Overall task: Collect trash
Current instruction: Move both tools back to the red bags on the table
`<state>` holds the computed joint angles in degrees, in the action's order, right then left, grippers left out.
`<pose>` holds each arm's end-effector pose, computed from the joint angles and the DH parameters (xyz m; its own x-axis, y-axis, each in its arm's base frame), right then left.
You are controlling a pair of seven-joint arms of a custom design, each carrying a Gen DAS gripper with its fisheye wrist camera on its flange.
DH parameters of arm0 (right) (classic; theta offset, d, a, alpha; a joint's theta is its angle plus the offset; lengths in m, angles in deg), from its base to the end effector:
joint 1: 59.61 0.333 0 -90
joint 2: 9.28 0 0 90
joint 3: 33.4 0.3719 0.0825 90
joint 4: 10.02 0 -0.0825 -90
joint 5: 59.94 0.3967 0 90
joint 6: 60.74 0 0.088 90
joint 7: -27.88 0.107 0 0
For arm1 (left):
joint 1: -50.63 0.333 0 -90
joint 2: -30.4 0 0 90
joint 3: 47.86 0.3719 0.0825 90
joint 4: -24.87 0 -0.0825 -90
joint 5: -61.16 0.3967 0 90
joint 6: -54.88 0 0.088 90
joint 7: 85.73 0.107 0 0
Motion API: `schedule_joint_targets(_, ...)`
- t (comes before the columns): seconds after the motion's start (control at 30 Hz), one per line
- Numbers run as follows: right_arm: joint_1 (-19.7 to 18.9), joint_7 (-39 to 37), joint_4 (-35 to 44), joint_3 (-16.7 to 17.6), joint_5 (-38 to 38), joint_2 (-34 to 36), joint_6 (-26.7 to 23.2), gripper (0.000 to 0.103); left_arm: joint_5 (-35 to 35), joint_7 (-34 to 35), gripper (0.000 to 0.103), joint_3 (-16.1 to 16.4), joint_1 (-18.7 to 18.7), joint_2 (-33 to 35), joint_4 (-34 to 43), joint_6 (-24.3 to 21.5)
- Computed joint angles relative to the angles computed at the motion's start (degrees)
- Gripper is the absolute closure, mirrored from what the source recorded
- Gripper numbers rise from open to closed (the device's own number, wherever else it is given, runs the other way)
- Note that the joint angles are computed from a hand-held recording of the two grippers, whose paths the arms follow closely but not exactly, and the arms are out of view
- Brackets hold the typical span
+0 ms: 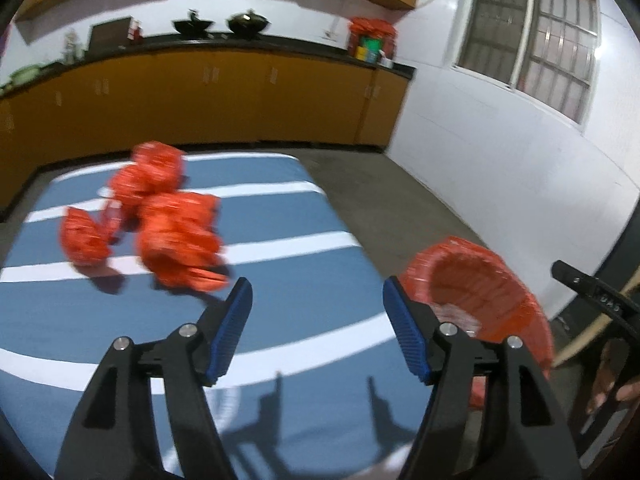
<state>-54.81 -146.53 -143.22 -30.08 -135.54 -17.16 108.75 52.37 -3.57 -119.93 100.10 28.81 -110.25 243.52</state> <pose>0.4963 0.1374 0.4935 -0.2098 -0.9640 -0.1632 -0.5710 0.2563 -0.7799 0.5187 -0.2034 0.4934 -0.1991 -0.9611 0.1916 -0.6179 -0.0286 -0.7858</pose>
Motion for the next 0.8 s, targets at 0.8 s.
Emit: schedule_joint_targets(0.8, 14.7, -34.9, 27.3, 4.5, 25.7, 26.8, 5.6, 0.054, -11.5, 0.9, 0.019, 15.1, 4.7, -13.8, -12.5, 5.9)
